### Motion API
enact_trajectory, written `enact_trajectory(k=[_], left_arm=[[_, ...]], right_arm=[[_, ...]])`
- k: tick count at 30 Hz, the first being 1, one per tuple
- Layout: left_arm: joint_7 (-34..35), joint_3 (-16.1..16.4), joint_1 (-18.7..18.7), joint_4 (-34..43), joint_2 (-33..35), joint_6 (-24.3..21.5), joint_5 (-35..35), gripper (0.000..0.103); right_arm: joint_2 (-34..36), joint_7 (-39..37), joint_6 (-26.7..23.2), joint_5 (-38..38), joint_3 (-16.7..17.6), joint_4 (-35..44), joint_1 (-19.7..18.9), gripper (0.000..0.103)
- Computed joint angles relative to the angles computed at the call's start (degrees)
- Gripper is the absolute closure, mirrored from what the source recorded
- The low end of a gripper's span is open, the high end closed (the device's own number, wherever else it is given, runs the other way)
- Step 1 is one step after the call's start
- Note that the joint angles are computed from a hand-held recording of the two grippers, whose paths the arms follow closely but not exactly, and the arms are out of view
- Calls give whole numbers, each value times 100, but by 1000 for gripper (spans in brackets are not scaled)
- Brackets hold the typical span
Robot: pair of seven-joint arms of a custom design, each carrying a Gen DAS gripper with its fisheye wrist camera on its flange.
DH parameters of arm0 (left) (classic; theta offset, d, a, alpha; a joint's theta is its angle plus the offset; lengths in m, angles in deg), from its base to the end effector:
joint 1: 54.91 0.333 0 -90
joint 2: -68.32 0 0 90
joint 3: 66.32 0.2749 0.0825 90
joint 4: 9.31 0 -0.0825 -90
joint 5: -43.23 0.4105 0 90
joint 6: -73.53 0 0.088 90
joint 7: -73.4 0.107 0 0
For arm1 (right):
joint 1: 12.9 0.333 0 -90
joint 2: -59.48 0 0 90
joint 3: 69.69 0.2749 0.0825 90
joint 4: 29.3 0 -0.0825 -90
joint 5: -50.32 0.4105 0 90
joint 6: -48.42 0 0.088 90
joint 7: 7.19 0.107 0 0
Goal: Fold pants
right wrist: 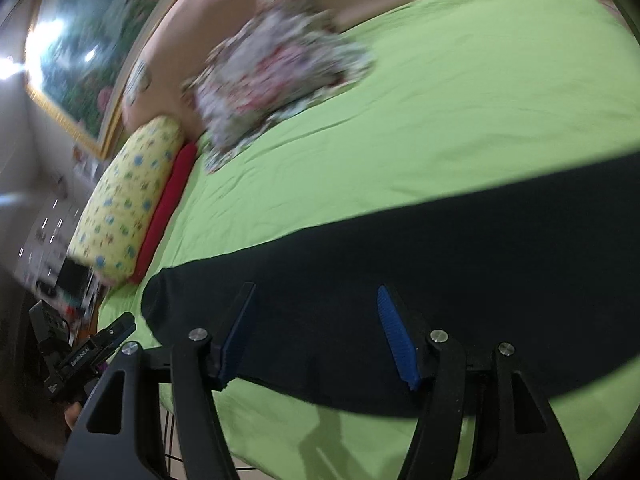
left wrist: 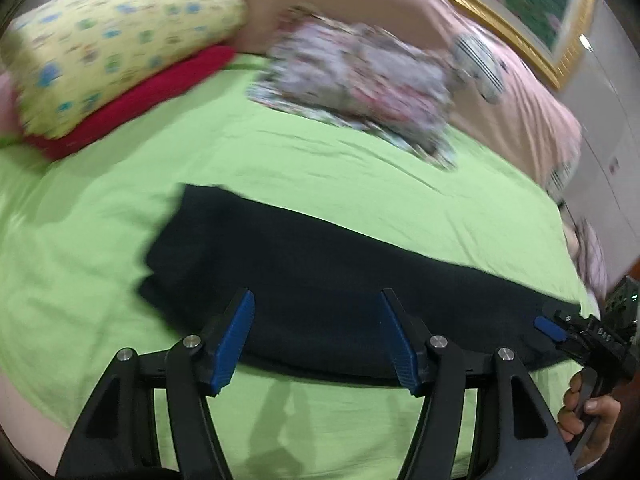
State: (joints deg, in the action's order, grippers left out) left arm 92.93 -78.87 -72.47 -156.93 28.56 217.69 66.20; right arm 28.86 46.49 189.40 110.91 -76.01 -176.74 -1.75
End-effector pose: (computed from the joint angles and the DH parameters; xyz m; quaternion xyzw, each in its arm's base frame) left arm 0.3781 -0.2263 0.5075 -0.7889 0.4924 -0.3053 0.2048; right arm 0.4571 0.0389 0.4365 -0.6303 0.6331 0.0577 0.4456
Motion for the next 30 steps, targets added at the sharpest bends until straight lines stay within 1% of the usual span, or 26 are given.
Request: enact_trajectory(k=[4, 5, 9, 11, 14, 16, 17, 19, 25, 30], left_arm=[[405, -36, -172, 791, 1035, 307, -94, 36], [480, -90, -187, 995, 1268, 322, -82, 33], [1040, -204, -343, 1868, 2178, 251, -163, 32], [1190, -281, -366, 2218, 2518, 191, -170, 31], [1610, -327, -456, 2737, 3012, 159, -337, 31], [1751, -401, -464, 3122, 3331, 64, -256, 31], [1791, -434, -468, 3244, 3424, 37, -186, 30], [1940, -485, -497, 3516, 3619, -64, -112, 27], [2422, -511, -534, 4258, 4225, -188, -272, 26], [2901, -536, -570, 4994, 4840, -426, -362, 25]], right_arm=[[-674, 211, 256, -269, -84, -594, -399, 40], [-822, 269, 313, -350, -113, -721, -497, 40], [-1116, 616, 403, -627, -234, -1022, -822, 40], [-1236, 741, 457, -667, -320, -1165, -949, 40], [-1310, 961, 562, -789, -336, -1285, -1114, 40], [-1367, 1012, 615, -783, -401, -1340, -1146, 40], [-1400, 1088, 664, -817, -382, -1376, -1197, 40], [-1428, 1171, 769, -809, -411, -1419, -1232, 40], [-1407, 1779, 1090, -1017, -288, -1531, -1491, 40], [-1223, 1964, 1284, -1016, -436, -1503, -1504, 40]])
